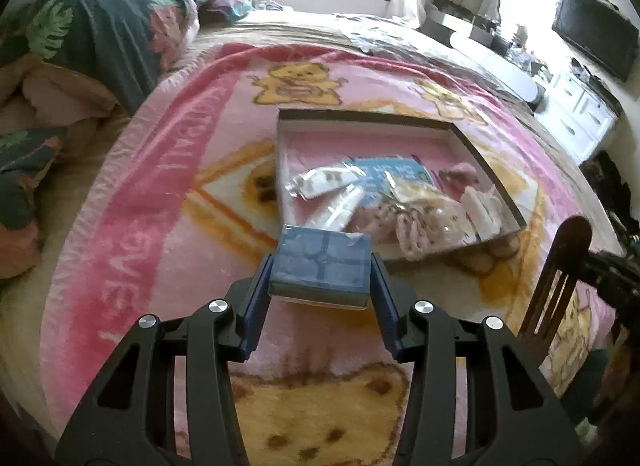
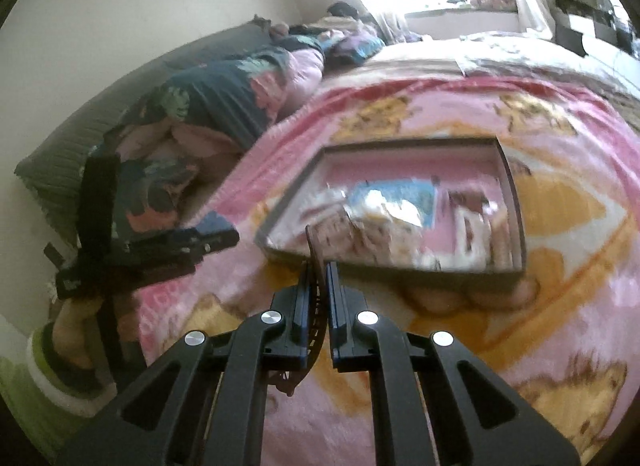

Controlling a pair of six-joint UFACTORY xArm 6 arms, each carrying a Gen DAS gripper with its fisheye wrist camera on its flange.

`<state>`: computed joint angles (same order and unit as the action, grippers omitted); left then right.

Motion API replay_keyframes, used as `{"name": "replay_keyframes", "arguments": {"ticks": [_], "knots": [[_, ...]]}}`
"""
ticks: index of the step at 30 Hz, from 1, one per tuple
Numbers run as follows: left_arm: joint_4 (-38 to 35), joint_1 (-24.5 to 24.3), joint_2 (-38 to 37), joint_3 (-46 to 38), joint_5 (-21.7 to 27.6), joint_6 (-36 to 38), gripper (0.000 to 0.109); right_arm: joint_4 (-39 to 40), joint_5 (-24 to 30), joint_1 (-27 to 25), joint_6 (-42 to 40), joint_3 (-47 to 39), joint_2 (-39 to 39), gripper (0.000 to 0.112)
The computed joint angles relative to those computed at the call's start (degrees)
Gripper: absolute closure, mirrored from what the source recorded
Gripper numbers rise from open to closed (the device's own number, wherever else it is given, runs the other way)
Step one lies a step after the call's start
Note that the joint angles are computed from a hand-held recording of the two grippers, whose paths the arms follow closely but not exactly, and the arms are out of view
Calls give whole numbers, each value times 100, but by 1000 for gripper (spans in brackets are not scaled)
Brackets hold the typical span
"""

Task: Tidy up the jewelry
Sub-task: 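Carry the blue box and brown clip into the tray and open both tools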

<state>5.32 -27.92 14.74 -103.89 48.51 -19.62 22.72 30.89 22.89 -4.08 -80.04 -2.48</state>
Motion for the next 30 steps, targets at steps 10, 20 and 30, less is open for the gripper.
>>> {"name": "replay_keyframes", "arguments": {"ticks": [10, 20, 30], "knots": [[24, 109, 424, -678, 102, 16, 70, -485, -2, -99, 317, -902, 603, 105], [-31, 86, 1275, -1870, 471, 127, 70, -1308, -110, -416, 935, -1399, 1041, 105], [-118, 13, 2190, -3028, 967, 164, 70, -1530, -125, -802, 1419, -1388, 1336, 105]]}}
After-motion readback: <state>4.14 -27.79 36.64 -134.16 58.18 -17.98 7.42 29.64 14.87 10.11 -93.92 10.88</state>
